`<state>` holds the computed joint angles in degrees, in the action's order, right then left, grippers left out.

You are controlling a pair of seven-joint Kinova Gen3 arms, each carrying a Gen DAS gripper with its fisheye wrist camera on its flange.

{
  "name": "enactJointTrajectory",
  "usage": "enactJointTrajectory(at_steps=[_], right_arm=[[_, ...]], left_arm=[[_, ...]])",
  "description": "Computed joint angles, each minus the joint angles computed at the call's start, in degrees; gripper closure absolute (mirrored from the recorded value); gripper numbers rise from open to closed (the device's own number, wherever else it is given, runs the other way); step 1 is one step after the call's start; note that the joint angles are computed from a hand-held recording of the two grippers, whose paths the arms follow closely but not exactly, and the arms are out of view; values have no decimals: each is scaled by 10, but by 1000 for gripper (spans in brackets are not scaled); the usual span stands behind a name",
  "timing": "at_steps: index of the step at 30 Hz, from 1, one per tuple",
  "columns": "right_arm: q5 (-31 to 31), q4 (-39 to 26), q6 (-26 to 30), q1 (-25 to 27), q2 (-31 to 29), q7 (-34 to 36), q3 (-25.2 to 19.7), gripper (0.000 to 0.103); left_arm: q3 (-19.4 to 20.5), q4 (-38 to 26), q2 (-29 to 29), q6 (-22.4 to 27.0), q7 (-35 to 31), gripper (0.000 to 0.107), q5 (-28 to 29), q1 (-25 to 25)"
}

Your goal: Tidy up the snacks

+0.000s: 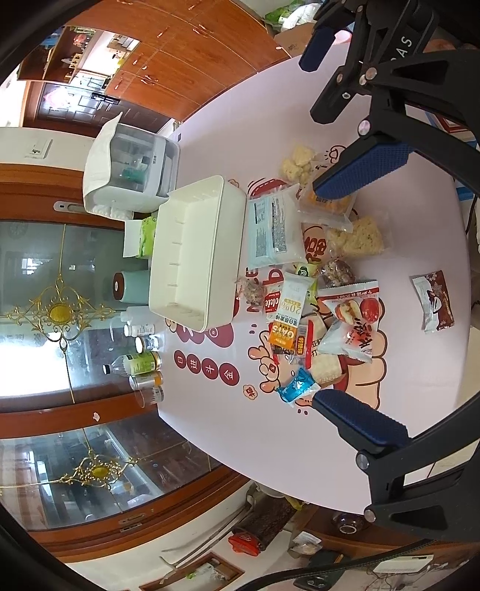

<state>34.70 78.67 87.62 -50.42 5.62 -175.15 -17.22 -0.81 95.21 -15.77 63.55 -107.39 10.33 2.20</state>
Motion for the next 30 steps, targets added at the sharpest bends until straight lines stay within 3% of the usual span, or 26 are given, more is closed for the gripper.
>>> enactJointTrajectory(at_steps=[13, 19, 30], right_arm=[[-3, 25, -43, 14, -14, 58, -5, 17], [-45, 64, -102, 40, -19, 104, -1, 17], [-149, 158, -244, 87, 2, 165, 18, 17]], left_arm=[[-3, 17, -3, -6, -8, 5, -11, 2], [-56, 54, 8, -2, -95, 5, 31, -7], [-89, 211, 20, -91, -280, 5, 47, -48]])
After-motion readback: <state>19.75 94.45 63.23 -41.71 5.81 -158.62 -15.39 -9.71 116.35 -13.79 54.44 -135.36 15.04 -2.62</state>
